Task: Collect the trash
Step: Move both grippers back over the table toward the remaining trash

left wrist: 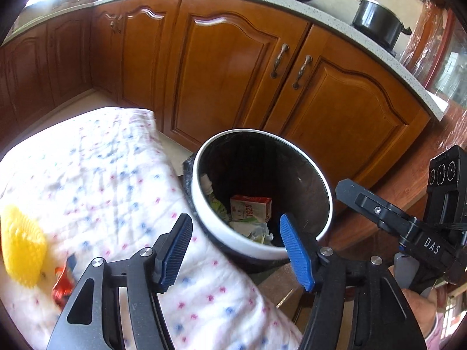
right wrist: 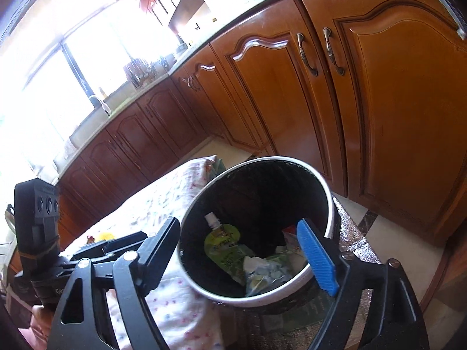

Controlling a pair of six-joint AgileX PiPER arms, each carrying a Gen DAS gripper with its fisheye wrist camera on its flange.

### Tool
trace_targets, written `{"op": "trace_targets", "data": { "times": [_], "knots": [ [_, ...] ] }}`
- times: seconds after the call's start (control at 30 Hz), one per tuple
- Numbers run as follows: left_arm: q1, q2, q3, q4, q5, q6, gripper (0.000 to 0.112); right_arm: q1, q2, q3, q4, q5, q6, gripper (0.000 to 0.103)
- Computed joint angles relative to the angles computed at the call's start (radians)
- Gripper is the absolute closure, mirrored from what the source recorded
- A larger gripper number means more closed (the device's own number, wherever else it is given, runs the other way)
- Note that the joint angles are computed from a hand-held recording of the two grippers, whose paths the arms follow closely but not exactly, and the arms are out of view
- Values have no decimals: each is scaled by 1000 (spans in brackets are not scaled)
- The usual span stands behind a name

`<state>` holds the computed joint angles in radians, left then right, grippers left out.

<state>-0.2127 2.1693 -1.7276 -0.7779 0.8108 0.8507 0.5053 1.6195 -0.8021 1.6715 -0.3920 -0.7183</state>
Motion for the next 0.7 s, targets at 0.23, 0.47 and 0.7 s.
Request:
{"op": "trace_targets", "data": {
  "times": [0.23, 0.47, 0.7],
  "knots": [
    [152, -178, 310, -175, -49, 227, 50, 141, 45, 6, -139, -69, 270, 17],
    [320, -256, 445, -232, -28, 313, 50, 245, 125, -48, -156, -75, 367, 17],
    [456, -284, 482, -211, 11, 313, 50, 293, 226, -176, -125, -31, 310, 16]
  ]
}}
